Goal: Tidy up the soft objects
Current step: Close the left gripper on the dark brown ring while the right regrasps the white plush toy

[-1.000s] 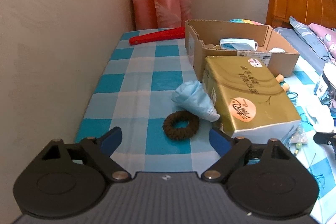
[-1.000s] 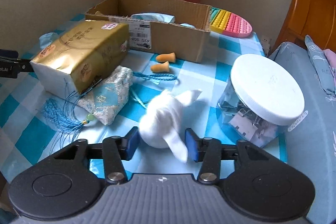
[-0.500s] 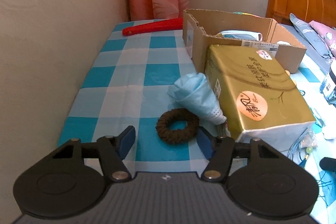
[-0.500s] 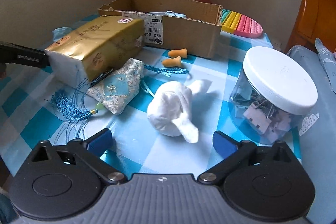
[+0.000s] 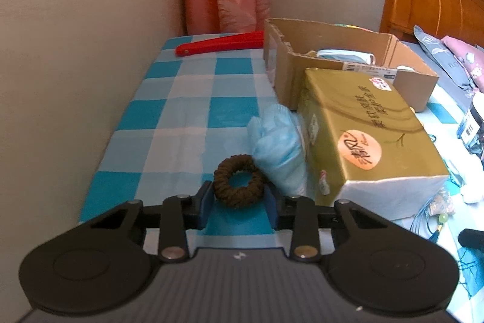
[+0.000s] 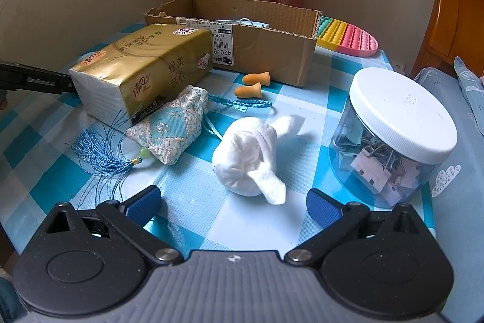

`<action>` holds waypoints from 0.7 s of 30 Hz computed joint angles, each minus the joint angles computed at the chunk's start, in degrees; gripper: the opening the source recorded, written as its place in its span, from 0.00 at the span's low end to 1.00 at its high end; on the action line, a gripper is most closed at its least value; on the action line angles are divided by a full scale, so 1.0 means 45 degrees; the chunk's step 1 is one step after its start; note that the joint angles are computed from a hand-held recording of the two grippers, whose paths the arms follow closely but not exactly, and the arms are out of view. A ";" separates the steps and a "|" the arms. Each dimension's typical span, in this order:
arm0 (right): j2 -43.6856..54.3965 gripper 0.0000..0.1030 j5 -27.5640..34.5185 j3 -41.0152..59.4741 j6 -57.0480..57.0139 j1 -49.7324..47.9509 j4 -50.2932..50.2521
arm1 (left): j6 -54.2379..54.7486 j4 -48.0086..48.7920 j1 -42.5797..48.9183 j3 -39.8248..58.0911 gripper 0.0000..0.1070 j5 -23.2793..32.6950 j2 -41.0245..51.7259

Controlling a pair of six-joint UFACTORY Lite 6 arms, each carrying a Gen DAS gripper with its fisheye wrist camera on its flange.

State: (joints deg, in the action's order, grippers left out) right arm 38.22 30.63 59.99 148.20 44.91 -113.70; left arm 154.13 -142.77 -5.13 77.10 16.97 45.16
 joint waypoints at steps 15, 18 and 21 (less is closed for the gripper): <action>-0.0051 1.00 -0.0163 0.0059 0.0343 -0.0161 -0.0237 | 0.1380 -0.1452 0.0315 0.0066 0.60 0.0088 0.0326; -0.0098 0.93 -0.0250 0.0127 0.0899 -0.0398 -0.0691 | 0.0643 -0.0773 0.0400 0.0300 0.58 0.0114 0.0486; 0.0073 0.84 -0.0302 0.0524 0.0489 -0.0567 -0.0415 | 0.0145 -0.0225 0.0481 0.0336 0.50 0.0192 0.0511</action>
